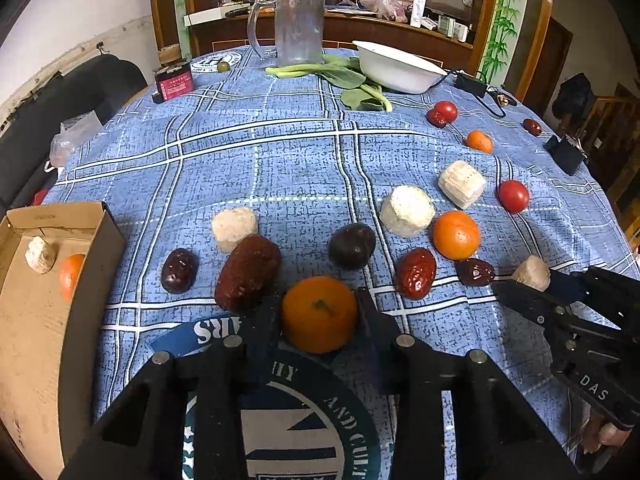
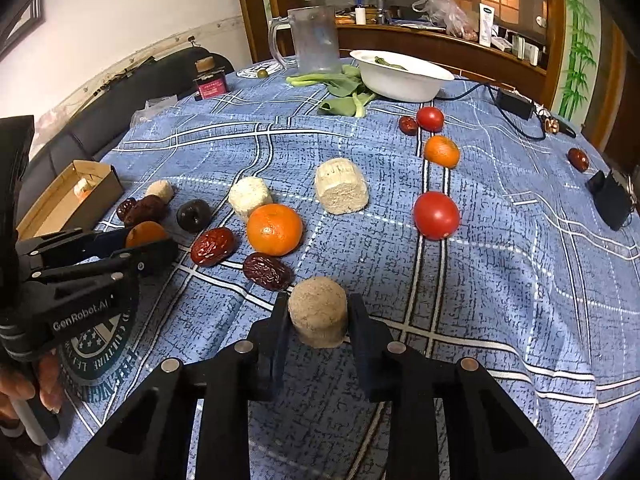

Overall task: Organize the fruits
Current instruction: 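Carry the orange and white cylinder into the box and open both grippers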

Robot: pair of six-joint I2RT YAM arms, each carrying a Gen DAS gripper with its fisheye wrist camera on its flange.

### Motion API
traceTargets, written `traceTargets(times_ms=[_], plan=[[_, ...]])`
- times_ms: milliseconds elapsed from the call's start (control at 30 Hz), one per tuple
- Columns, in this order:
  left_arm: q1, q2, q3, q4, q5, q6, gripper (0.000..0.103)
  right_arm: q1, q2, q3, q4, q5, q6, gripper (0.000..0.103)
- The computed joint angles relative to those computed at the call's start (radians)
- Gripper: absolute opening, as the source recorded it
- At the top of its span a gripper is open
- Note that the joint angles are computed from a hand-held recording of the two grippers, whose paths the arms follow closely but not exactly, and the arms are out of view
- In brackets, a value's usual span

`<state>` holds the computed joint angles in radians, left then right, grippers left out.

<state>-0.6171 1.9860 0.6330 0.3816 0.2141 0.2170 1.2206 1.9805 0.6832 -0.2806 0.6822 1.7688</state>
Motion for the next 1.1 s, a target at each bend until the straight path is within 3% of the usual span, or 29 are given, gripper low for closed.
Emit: traceTargets(times_ms=[567,800,1100], plan=[[0.105,-0.246,-0.160,-0.067,0.108,0.068,0.034,0.109,0.010,0.159,-0.211,0.058,0.146,0.030],[0.182,-0.353,-0.199,-0.124,0.132,0.125,0.034,0.101,0.028,0.240,-0.219,0.085,0.084,0.031],[0.349,-0.451,-0.194,-0.212,0.181,0.228,0.034,0.060,0.071,0.385,-0.202,0.109,-0.090,0.031]])
